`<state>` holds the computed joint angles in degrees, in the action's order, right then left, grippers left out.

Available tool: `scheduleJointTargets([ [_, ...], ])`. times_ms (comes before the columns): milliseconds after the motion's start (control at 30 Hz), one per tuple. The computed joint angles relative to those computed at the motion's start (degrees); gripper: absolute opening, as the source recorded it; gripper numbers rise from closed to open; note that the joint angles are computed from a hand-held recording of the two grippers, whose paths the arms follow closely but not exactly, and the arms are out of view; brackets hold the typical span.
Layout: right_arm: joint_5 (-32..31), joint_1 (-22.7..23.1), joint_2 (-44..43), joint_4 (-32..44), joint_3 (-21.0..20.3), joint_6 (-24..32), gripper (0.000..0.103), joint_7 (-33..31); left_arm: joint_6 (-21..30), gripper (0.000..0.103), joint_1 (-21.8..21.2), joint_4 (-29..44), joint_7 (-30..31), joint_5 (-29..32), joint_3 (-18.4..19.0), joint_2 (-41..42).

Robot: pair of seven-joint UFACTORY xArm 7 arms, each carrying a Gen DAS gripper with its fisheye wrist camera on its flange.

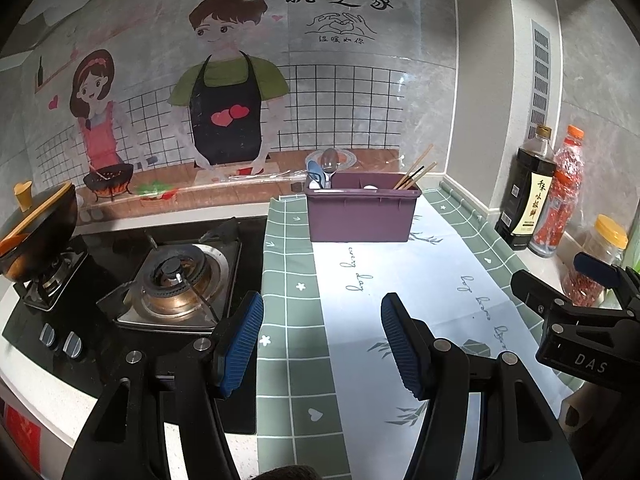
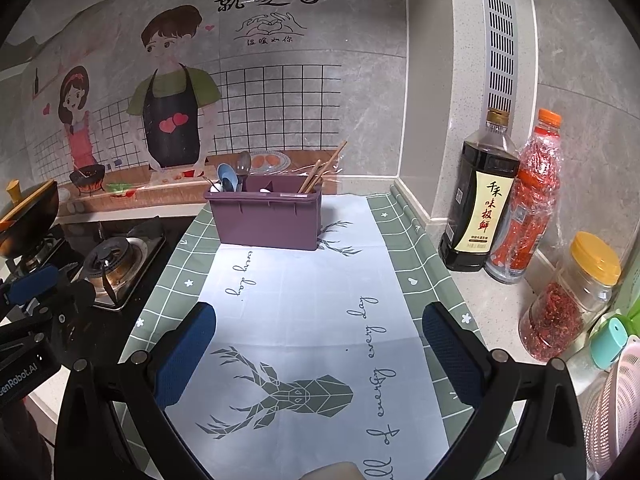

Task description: Organize utensils

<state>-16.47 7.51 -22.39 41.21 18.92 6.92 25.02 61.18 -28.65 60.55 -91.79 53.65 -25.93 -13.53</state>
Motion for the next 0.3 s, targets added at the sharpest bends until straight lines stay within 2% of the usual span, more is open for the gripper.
scheduleJointTargets([
  [300, 0.56, 0.60, -0.48, -0.45, -0.66, -0.02, 0.103, -0.69, 0.78, 0.062, -0.16, 0.31, -0.33, 0.29, -0.27, 0.18],
])
